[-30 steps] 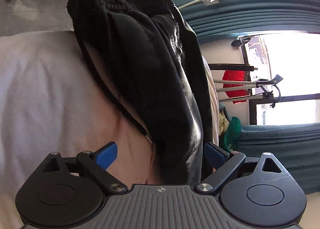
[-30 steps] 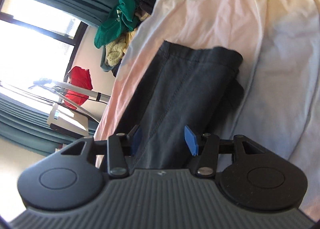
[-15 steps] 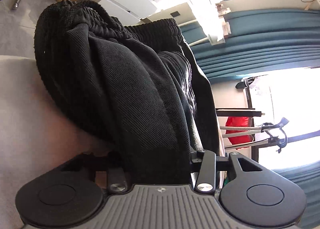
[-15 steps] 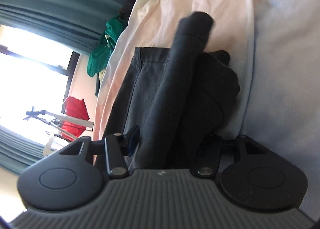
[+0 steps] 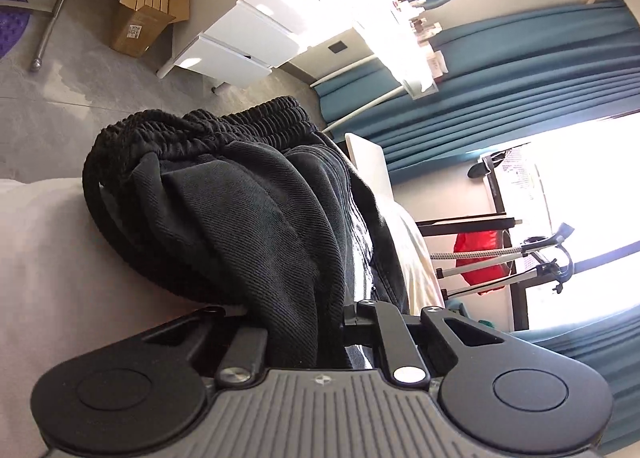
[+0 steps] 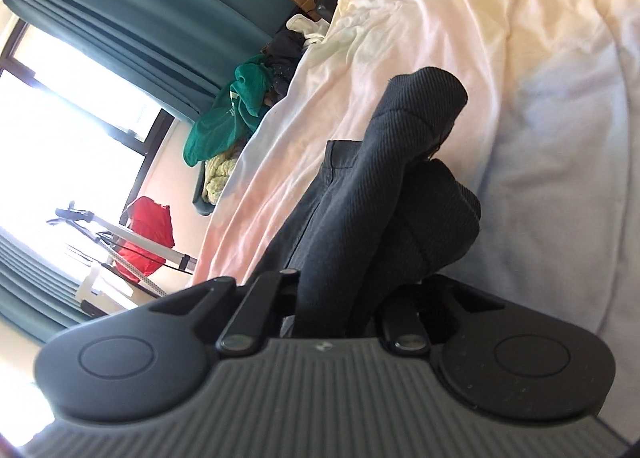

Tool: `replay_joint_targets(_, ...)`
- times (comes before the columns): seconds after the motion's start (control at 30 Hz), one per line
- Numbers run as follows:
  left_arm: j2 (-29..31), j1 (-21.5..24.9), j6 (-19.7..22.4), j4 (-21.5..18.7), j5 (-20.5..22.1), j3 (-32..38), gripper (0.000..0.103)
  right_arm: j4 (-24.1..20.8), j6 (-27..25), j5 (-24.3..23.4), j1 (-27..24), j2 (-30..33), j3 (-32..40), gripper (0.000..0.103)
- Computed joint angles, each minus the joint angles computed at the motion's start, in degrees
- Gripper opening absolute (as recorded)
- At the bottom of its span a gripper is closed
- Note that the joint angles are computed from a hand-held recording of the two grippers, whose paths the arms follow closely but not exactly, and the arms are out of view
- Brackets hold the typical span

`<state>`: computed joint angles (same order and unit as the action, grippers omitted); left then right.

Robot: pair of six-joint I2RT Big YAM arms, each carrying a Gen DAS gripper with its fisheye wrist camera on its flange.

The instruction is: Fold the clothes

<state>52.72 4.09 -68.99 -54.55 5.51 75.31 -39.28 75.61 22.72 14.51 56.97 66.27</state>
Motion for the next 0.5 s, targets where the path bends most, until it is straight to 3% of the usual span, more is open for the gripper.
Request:
replay_joint_targets(0.17,-2.1,-0.96,2.95,-8.79,1.09,6.2,0.013,-5.57,3.19,0.7,0.89,-7.13,-2.71,0.012)
replay_joint_targets(0.27,-4.38,-3.0,2.41,-14.3,0.35,8.25,0.013,-9.48,5.14,1.03,1.34,-12.46,-4.78,0.012)
replay_joint_targets(0.43,-10.6,-5.8,4.83,-20.95,-1.32,7.72,0.013,-15.45,8.61,-1.6,0.19,-19.26,-5.67,0.012)
replay_joint_targets(0.5,-13.67,-8.24,6.71,-21.41,-3.93,5.32,0.014,-17.45,8.4,-3.34,-0.65,-21.0,-5.79,0.012)
